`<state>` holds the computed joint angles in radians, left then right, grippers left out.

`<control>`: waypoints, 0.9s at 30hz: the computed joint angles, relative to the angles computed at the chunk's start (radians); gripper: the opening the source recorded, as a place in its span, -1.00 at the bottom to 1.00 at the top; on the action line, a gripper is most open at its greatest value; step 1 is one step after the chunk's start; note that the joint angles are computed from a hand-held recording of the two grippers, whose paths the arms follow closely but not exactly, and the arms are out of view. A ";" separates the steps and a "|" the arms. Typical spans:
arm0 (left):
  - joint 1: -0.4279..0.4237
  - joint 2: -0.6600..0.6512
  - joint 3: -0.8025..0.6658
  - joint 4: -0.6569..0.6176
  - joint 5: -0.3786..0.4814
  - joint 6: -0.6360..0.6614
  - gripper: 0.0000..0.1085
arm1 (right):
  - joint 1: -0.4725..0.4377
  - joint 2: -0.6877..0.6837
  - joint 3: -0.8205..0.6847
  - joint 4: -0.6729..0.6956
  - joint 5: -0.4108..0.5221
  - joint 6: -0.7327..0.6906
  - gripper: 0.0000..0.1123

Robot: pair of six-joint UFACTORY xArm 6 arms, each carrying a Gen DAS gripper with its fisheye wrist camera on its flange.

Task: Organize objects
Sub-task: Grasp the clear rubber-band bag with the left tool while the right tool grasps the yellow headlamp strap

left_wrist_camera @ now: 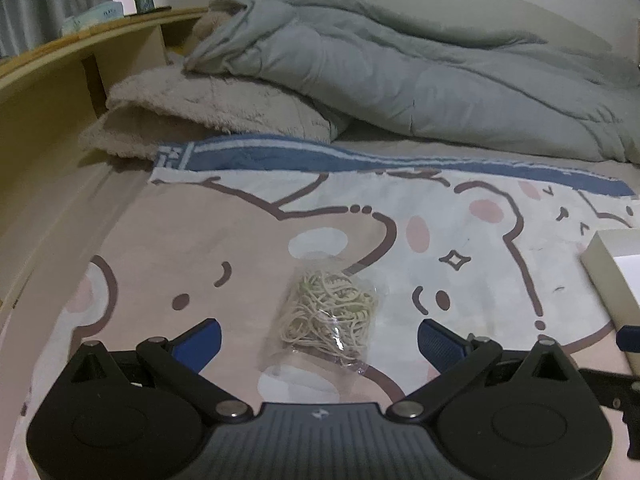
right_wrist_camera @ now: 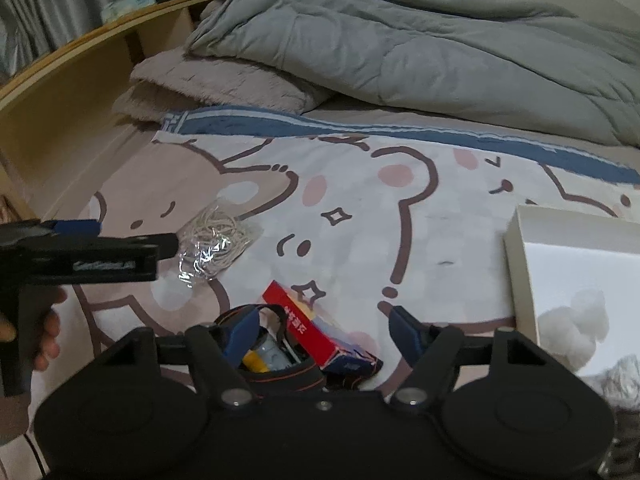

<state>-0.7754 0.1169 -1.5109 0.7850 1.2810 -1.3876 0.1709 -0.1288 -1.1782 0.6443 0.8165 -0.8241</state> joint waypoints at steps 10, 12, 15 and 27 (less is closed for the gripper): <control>0.069 0.040 0.019 -0.030 -0.079 -0.006 0.89 | 0.018 0.074 -0.056 -0.005 0.040 -0.116 0.14; 0.080 0.050 0.019 -0.028 -0.094 -0.005 0.89 | 0.013 0.085 -0.076 -0.011 0.058 -0.142 0.12; 0.097 0.067 0.015 -0.034 -0.118 0.000 0.89 | 0.003 0.105 -0.100 -0.024 0.087 -0.166 0.03; 0.125 0.124 -0.004 -0.048 -0.141 0.013 0.88 | 0.015 0.139 -0.110 0.057 0.088 -0.222 -0.22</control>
